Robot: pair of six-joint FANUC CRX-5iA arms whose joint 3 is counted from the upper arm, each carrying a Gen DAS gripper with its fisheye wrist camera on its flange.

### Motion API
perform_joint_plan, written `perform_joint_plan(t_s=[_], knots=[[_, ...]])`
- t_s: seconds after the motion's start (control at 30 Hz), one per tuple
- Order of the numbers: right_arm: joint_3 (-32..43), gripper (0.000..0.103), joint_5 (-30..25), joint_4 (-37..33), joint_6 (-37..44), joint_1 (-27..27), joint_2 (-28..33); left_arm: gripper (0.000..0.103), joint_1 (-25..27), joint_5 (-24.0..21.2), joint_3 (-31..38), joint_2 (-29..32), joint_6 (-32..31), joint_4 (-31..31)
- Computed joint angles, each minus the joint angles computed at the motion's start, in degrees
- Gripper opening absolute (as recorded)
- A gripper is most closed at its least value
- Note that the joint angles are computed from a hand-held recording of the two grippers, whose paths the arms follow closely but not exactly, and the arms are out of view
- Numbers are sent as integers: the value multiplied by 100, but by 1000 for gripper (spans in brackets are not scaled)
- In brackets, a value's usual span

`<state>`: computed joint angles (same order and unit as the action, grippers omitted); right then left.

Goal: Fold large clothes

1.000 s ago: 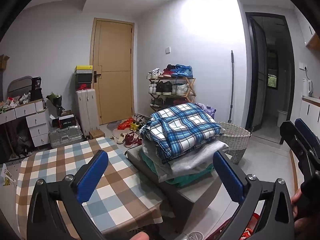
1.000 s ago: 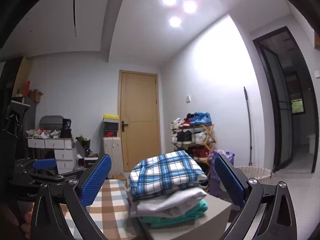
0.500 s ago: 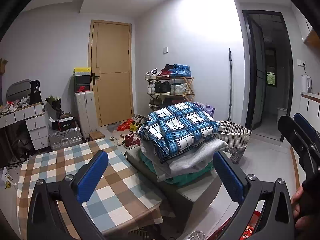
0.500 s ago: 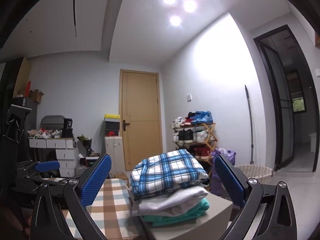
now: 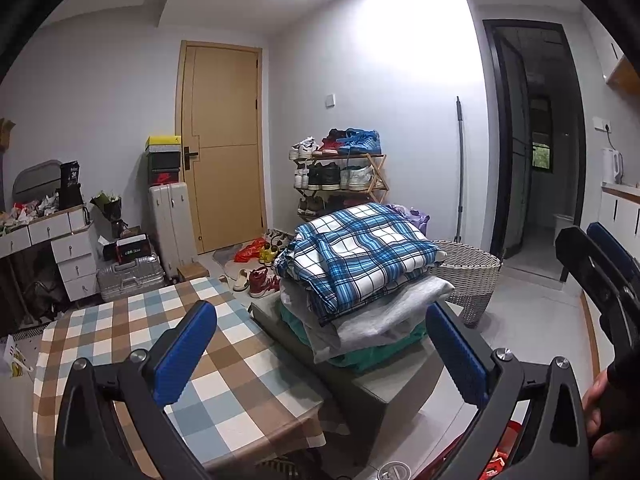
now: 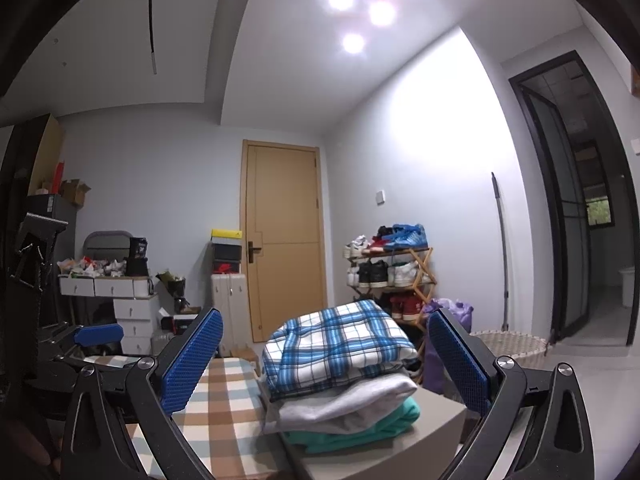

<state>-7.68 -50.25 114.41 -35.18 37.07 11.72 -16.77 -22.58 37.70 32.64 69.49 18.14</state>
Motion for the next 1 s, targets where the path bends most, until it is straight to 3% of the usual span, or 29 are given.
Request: perform_joint_plan(t_s=[0.07,0.2,0.47,0.93,1.0], knots=[[2,103,48,-3,33,-1,-8,102,-16,-65,92,22,222,-226],[12,103,78,-60,146,16,-3,102,-22,-16,-29,0,-85,113],[-6,103,55,-90,158,32,-16,102,-45,-25,32,7,67,-66],[-22,103,9,-143,184,79,-32,102,-6,-181,64,51,-27,175],[-16,103,-19,-166,201,93,-27,102,-18,-232,155,56,220,-102]])
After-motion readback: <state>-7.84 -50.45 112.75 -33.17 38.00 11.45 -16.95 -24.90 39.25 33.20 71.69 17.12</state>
